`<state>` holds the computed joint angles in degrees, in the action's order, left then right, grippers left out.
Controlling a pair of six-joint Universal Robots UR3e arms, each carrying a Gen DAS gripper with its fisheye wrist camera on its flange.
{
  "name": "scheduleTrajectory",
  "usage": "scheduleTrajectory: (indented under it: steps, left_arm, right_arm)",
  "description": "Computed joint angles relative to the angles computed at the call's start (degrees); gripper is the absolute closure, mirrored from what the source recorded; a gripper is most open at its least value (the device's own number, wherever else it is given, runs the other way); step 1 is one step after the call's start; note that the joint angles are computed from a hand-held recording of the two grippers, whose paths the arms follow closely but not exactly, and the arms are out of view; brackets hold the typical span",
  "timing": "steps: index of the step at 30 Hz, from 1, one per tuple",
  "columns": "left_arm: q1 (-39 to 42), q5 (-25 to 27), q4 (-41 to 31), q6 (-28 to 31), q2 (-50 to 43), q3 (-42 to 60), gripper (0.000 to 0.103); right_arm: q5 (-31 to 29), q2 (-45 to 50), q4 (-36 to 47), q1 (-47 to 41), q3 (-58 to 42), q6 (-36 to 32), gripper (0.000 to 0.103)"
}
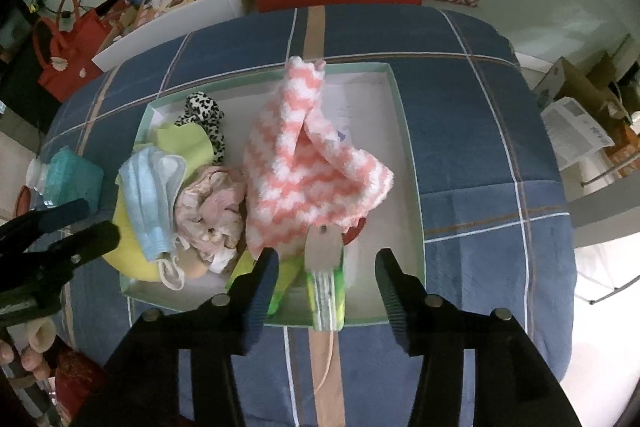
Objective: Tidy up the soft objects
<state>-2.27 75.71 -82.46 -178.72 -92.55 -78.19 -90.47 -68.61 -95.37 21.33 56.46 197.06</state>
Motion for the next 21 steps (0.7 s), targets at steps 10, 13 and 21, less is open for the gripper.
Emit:
scheduleTrajectory:
  steps: [10,13,21]
  left_arm:
    - [10.8,-1.3,0.6,4.8,16.4,-13.8,0.016]
    - [13.3,0.0,1.5,7.2,21.5,-18.6,0.000]
    - [24.3,-1.5,-0.7,16.4,35.6,-30.3,0.000]
  right_arm:
    - [-2.2,0.4,1.7,6.5,-3.0,4.7,0.037]
    - [-2.5,0.5,0.3,9.0,-2.6,6.8,0.026]
    - [-4.4,0.5,-8.0,15.3,2.1,11.8,0.000]
